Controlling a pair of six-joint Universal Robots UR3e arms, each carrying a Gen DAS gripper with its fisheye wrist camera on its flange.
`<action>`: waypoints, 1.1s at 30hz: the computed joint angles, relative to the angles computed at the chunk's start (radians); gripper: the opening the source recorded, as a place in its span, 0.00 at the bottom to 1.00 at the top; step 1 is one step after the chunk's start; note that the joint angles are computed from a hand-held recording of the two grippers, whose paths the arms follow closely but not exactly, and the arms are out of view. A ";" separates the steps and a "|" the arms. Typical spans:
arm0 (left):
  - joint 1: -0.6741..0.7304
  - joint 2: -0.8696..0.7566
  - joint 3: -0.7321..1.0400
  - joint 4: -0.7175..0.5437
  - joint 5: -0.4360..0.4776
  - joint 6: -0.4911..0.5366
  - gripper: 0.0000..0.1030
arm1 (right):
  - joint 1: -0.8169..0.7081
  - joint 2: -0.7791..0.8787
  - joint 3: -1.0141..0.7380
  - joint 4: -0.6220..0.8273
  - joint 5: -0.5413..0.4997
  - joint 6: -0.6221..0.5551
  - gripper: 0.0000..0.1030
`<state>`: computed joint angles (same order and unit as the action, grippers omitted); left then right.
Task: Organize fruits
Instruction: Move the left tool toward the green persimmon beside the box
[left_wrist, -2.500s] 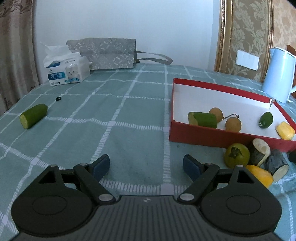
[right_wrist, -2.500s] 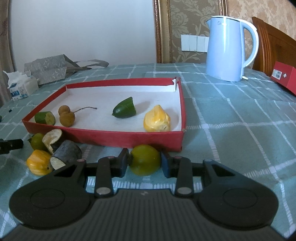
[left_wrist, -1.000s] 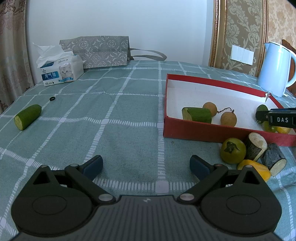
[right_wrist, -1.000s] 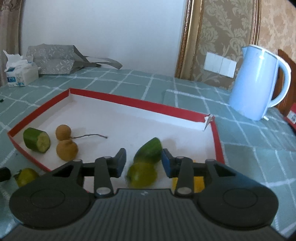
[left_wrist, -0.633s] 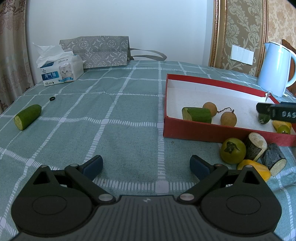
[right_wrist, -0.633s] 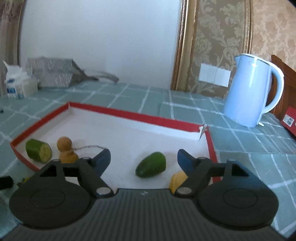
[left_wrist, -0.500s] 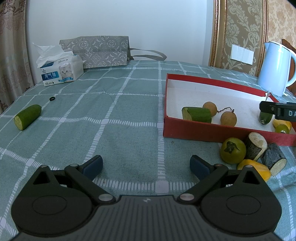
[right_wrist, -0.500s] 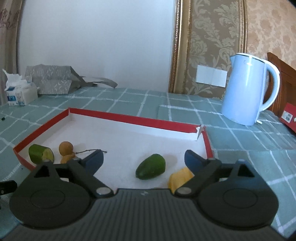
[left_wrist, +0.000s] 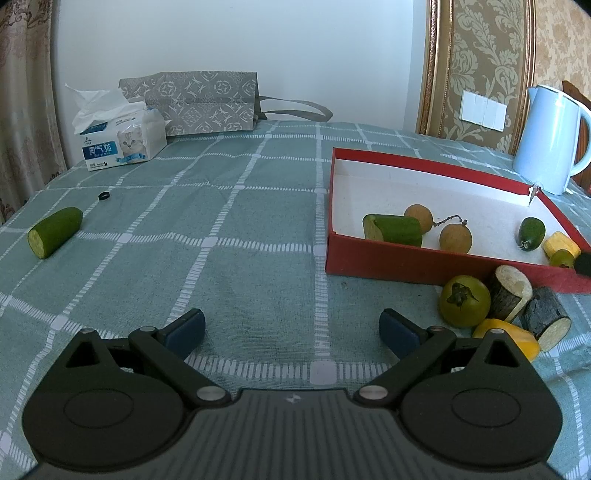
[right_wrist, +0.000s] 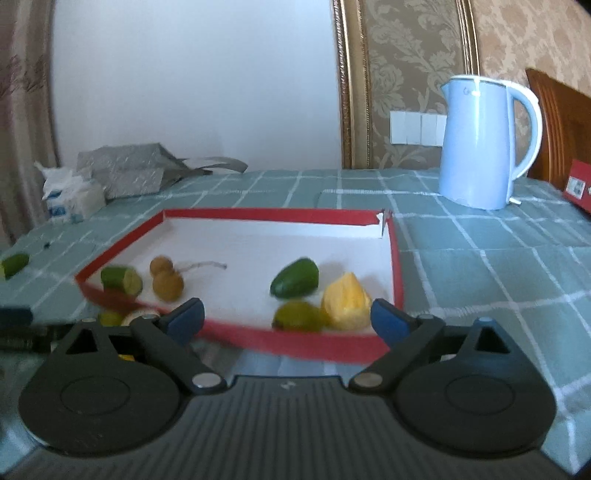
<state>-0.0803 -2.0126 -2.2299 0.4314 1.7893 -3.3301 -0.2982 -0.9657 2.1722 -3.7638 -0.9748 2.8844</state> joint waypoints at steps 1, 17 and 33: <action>0.002 0.001 -0.005 0.007 -0.005 -0.002 0.98 | -0.014 -0.002 0.032 -0.021 0.016 -0.040 0.95; 0.101 0.058 -0.127 0.217 -0.380 -0.018 0.98 | -0.106 -0.058 0.093 0.172 0.107 -0.173 1.00; 0.073 0.017 0.119 -0.144 -0.402 -0.037 0.98 | -0.070 -0.077 0.053 0.284 0.042 -0.181 1.00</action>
<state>-0.0074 -1.9957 -2.1112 0.2871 1.3874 -3.3670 -0.3686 -1.0432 2.2254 -3.4801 -0.9329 2.7038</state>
